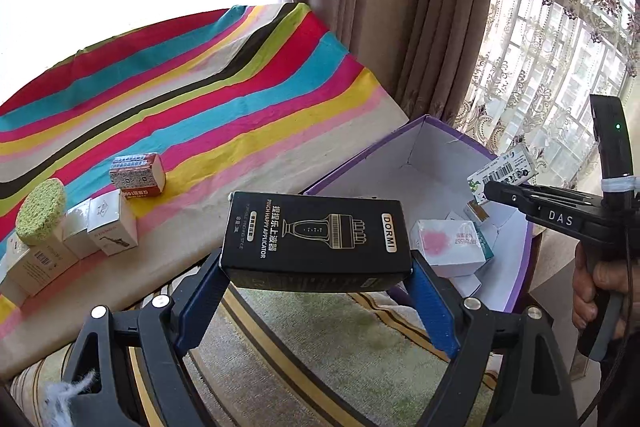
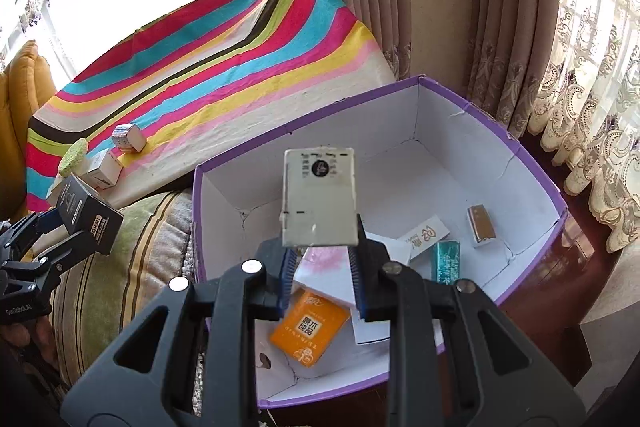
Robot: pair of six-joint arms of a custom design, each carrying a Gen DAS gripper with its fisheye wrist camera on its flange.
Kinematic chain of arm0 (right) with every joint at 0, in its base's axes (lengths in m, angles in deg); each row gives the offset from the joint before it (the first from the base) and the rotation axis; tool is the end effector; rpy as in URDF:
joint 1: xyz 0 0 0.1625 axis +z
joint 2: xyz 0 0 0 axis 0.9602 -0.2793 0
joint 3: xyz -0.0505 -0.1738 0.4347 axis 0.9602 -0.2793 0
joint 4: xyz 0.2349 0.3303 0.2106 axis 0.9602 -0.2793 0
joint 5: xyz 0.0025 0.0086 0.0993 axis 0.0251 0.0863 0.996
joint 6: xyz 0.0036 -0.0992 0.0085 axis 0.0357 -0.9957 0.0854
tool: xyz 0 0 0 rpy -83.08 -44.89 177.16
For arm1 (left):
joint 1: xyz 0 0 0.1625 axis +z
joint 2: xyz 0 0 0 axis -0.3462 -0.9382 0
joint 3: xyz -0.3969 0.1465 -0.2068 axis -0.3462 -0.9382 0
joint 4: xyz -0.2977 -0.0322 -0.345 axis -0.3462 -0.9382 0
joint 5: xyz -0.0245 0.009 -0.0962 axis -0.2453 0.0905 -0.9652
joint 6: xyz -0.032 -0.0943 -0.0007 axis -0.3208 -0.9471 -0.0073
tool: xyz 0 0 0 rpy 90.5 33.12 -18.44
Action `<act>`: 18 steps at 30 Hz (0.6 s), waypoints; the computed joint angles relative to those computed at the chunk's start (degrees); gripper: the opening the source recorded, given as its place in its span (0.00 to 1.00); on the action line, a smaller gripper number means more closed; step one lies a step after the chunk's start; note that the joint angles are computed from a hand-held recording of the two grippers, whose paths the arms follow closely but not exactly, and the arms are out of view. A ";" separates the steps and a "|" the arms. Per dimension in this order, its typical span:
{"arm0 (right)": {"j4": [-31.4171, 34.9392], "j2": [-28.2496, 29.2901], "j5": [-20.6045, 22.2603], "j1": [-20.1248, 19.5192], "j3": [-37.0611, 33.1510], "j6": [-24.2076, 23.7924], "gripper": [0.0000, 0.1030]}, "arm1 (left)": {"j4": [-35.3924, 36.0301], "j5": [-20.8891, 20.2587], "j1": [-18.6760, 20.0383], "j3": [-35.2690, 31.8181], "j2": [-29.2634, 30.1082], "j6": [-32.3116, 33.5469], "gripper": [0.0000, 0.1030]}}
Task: Organize objects
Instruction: 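Carry the black DORMI box and white box over the purple box, then open both grippers to drop the DORMI box and white box inside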
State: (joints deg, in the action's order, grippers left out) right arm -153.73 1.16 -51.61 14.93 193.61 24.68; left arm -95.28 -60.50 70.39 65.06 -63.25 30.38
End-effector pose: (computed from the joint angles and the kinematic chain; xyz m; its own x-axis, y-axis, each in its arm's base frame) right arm 0.0643 -0.6336 0.3242 -0.7848 0.2510 0.5666 -0.2533 0.7045 -0.6629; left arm -0.3457 -0.6946 0.0424 -0.6255 0.5975 -0.5017 0.7596 0.6133 -0.2167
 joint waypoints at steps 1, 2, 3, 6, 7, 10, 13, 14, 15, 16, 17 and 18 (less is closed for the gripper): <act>-0.01 -0.11 -0.20 -0.26 -0.25 0.01 0.27 | 0.43 -0.19 -0.18 -0.70 0.57 0.27 0.85; 0.01 -0.12 -0.40 -0.50 -0.58 -0.08 0.27 | 0.80 -0.38 -0.34 -1.33 1.07 0.59 0.85; 0.07 -0.15 -0.57 -0.72 -0.94 -0.27 0.27 | 1.16 -0.51 -0.51 -1.91 1.52 0.94 0.85; 0.28 0.03 -1.02 -1.22 -2.14 -0.75 0.27 | 2.15 -0.98 -0.79 -3.96 3.12 1.70 0.85; 0.57 0.23 -1.19 -1.38 -2.71 -0.87 0.27 | 2.48 -1.02 -0.85 -4.60 3.60 1.86 0.85; 0.85 0.83 -1.37 -1.60 -4.15 -1.36 0.27 | 3.57 -0.89 -1.04 -6.63 5.09 2.22 0.85; 1.38 1.52 -1.54 -1.61 -5.67 -1.80 0.27 | 3.98 -0.94 -1.26 -8.24 6.32 2.71 0.85; 1.42 1.71 -1.54 -1.58 -6.06 -1.98 0.27 | 4.30 -1.17 -1.31 -8.81 6.71 2.86 0.85; 1.61 1.95 -1.53 -1.54 -6.53 -2.06 0.27 | 4.70 -1.45 -1.33 -9.44 7.16 2.96 0.85; 1.89 2.21 -1.60 -1.47 -7.03 -2.09 0.27 | 5.05 -1.56 -1.37 -9.96 7.53 3.05 0.85; 2.07 2.46 -1.67 -1.42 -7.47 -2.17 0.27 | 5.45 -1.44 -1.40 -10.58 7.98 3.08 0.86; 2.15 2.73 -1.78 -1.34 -7.91 -2.31 0.27 | 6.02 -1.24 -1.40 -11.20 8.40 2.92 0.86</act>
